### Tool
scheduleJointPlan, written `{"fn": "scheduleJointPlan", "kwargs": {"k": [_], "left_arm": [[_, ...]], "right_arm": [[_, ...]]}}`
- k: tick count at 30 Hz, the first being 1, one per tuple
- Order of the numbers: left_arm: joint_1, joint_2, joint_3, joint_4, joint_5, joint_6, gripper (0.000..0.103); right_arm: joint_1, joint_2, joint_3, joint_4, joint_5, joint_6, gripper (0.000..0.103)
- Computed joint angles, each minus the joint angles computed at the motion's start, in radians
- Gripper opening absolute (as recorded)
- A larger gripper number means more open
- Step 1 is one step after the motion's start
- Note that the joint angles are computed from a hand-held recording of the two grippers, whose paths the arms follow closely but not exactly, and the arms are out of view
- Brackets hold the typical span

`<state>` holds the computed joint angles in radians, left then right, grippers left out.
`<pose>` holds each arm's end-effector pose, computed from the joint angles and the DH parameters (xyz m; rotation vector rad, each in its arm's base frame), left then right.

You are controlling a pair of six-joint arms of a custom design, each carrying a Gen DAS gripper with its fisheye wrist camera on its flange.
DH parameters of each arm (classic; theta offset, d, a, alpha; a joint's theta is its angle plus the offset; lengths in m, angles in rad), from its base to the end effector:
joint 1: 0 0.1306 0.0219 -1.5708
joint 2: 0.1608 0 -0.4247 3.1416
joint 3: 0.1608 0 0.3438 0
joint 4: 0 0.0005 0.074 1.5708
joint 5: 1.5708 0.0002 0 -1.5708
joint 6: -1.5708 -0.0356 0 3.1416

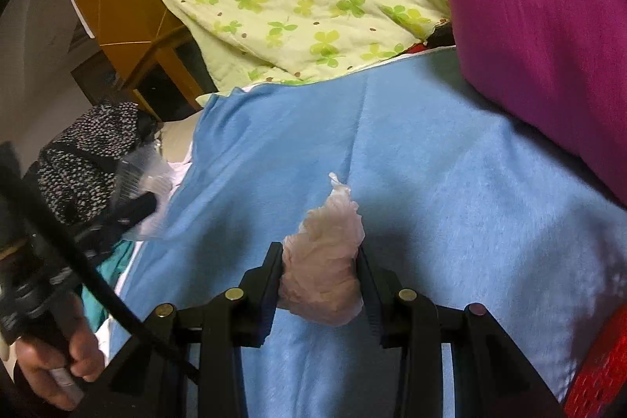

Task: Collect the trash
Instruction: 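Grasp the clear plastic tray with the left tool while the right tool holds the tissue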

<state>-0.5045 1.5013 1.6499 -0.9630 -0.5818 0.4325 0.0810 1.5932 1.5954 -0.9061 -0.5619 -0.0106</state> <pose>0.4221 -0.2113 0.5288 -0.1836 2.2233 0.1943 0.5042 0.0595 0.4670 -0.3252 2.3974 0.7321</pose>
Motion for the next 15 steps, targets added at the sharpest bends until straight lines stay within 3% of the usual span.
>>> {"fn": "scheduleJointPlan", "kwargs": {"k": [10,15], "left_arm": [[-0.147,-0.130,-0.054,0.024,-0.158,-0.045,0.056],[-0.194,-0.164,-0.073,0.029,-0.189,-0.036,0.056]], "right_arm": [[-0.028,-0.244,-0.214,0.175,-0.050,-0.051,0.040],[-0.040,-0.348,-0.298,0.199,-0.053,-0.081,0.040]]}}
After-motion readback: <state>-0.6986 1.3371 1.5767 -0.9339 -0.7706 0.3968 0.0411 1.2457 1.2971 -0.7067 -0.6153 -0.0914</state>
